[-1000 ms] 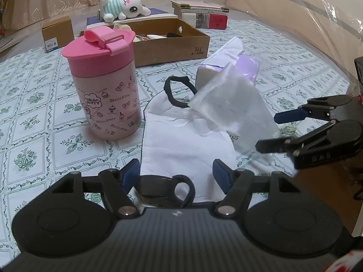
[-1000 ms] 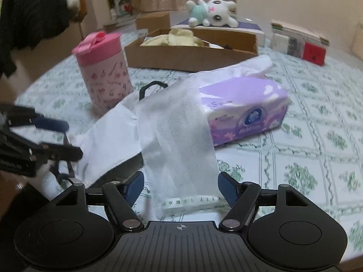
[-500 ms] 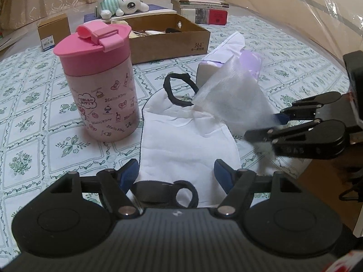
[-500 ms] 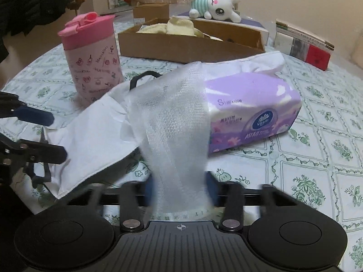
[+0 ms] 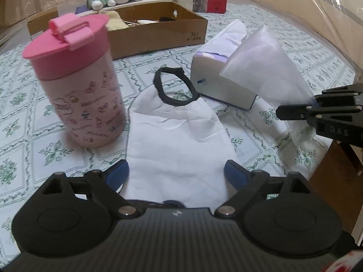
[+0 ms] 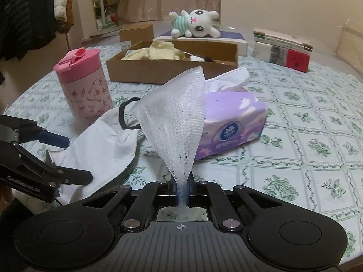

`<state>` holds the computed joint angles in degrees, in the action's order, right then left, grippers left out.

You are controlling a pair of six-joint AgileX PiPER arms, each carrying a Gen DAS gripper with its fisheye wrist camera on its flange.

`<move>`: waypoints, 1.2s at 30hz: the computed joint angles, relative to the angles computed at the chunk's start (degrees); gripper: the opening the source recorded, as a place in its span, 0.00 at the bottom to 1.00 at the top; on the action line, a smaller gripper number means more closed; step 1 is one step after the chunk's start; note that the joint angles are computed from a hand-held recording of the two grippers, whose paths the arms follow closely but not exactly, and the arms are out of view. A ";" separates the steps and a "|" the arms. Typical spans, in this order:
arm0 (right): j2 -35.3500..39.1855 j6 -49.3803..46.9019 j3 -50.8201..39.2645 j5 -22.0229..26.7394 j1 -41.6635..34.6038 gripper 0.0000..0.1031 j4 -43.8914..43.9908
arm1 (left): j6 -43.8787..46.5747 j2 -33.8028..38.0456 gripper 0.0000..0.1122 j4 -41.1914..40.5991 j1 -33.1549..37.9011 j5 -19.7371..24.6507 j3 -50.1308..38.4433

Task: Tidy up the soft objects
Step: 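Lift the white mask with the left tool while the right tool lifts the mesh bag, then carry the mask and mesh bag with both tools over the cardboard box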

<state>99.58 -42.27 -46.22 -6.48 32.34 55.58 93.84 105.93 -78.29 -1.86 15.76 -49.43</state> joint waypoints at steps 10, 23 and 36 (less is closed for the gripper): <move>0.26 7.17 0.77 0.10 -0.52 0.05 -6.58 | -10.71 2.93 0.75 13.09 -4.61 -4.55 -1.97; -2.22 6.65 2.20 -1.02 -0.15 0.05 -5.41 | -13.55 -0.41 0.06 13.63 -0.76 -2.75 -0.46; -7.64 -13.14 3.77 -2.36 3.81 0.05 18.18 | -4.50 -12.32 0.05 -2.13 2.61 0.82 8.67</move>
